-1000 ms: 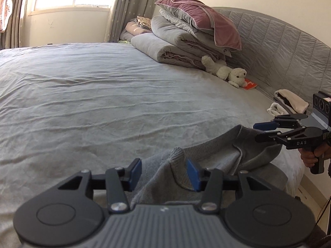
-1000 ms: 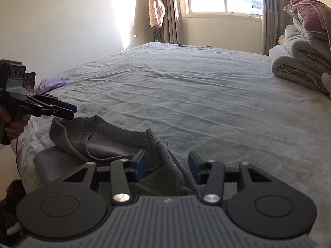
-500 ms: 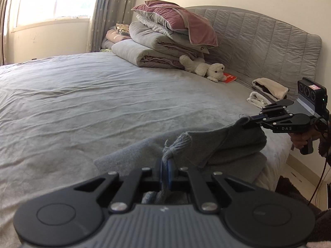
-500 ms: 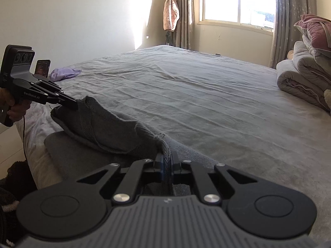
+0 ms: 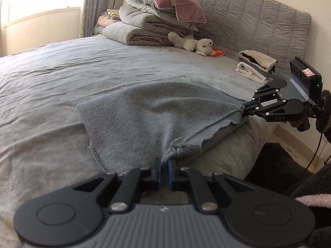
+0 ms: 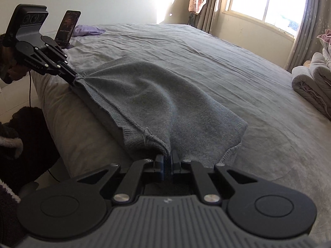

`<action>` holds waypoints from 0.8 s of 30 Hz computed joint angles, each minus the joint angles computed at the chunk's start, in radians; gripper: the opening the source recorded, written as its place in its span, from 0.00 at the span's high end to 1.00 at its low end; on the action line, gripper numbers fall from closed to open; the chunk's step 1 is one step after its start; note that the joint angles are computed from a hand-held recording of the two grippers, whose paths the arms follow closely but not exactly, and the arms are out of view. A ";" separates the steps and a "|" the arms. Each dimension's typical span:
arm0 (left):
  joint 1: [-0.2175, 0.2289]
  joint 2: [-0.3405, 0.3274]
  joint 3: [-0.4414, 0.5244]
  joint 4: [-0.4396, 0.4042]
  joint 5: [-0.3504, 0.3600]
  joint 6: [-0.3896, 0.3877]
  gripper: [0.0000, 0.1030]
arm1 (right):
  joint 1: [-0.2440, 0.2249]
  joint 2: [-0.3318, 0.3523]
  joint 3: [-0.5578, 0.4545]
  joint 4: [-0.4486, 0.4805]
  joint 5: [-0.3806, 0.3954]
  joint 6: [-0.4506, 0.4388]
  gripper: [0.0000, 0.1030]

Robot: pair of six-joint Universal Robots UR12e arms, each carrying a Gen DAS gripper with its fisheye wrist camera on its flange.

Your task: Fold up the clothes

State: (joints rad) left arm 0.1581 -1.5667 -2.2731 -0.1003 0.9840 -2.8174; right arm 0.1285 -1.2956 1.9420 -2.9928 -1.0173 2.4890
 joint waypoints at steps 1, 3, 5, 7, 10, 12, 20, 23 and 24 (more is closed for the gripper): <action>0.009 0.009 -0.006 -0.008 -0.013 -0.015 0.89 | -0.004 -0.004 0.003 -0.006 0.011 0.022 0.91; 0.031 0.025 -0.019 -0.011 -0.043 -0.072 0.69 | -0.015 -0.011 0.012 -0.024 0.038 0.074 0.84; 0.053 0.030 -0.032 0.022 -0.069 -0.170 0.60 | -0.035 -0.015 0.025 -0.059 0.079 0.165 0.78; 0.070 0.026 -0.045 0.072 -0.087 -0.302 0.57 | -0.057 -0.011 0.035 -0.106 0.115 0.310 0.65; 0.082 0.008 -0.053 0.132 -0.064 -0.535 0.51 | -0.078 0.009 0.035 -0.171 0.137 0.565 0.64; 0.082 -0.006 -0.054 0.152 -0.032 -0.683 0.51 | -0.081 0.023 0.038 -0.233 0.091 0.757 0.63; 0.027 -0.065 -0.066 0.286 0.045 -0.909 0.78 | -0.067 0.051 0.062 -0.335 0.063 1.042 0.63; 0.003 -0.075 -0.074 0.382 0.109 -0.943 0.90 | -0.046 0.044 0.068 -0.359 -0.006 1.017 0.83; -0.004 -0.079 -0.077 0.419 0.130 -0.954 0.91 | -0.045 0.044 0.072 -0.385 -0.018 1.031 0.86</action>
